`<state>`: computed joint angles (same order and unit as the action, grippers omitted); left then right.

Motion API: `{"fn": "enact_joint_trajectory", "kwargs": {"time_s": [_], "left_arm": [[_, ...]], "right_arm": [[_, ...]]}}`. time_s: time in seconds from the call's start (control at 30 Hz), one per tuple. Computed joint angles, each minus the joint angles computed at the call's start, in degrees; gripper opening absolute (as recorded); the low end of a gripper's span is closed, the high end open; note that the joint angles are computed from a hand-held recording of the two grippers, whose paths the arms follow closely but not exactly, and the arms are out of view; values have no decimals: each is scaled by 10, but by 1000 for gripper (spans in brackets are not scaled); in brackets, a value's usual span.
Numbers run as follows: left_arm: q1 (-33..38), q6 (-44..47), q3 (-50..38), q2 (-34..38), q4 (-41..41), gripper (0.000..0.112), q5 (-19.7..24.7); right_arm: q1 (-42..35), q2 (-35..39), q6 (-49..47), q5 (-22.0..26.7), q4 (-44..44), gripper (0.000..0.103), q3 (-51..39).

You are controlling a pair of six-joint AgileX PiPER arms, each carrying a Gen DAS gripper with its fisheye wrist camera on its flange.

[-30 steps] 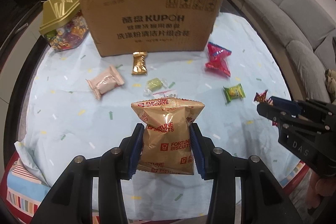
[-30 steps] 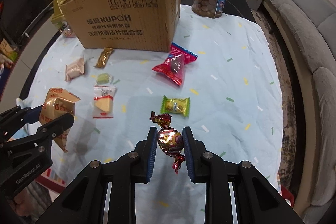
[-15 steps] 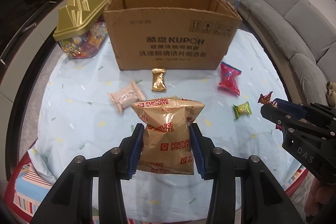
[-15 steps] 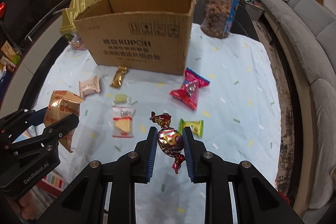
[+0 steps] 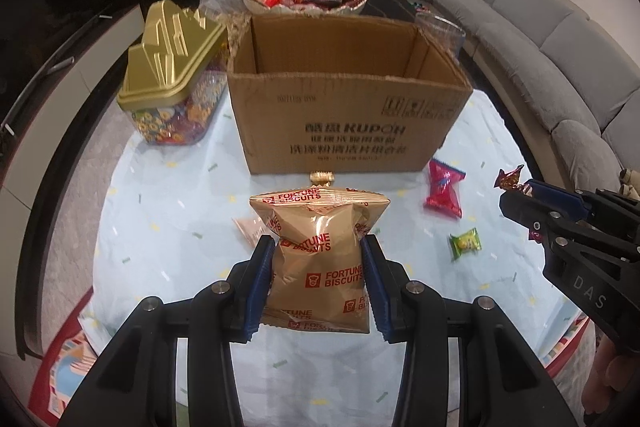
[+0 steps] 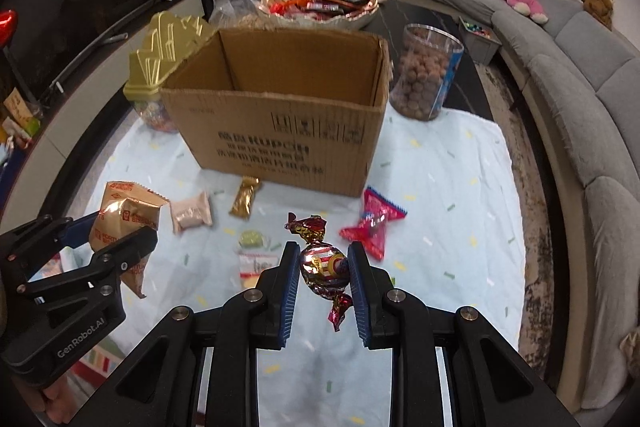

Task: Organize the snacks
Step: 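Lift both snacks and carry them over the cardboard box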

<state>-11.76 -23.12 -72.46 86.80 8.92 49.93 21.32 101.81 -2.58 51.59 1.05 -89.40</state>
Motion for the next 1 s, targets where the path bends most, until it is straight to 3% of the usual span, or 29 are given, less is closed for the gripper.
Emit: {"fn": "enact_joint_trajectory", "kwargs": {"time_s": [0.57,1.0], "left_arm": [[46,74,-147,57,-37,43,56],[73,120,-310,150,-57,43,111]], "right_arm": [[25,59,33,54,-26,26,-166],[23,170,40,129,-34,26,-378]]}}
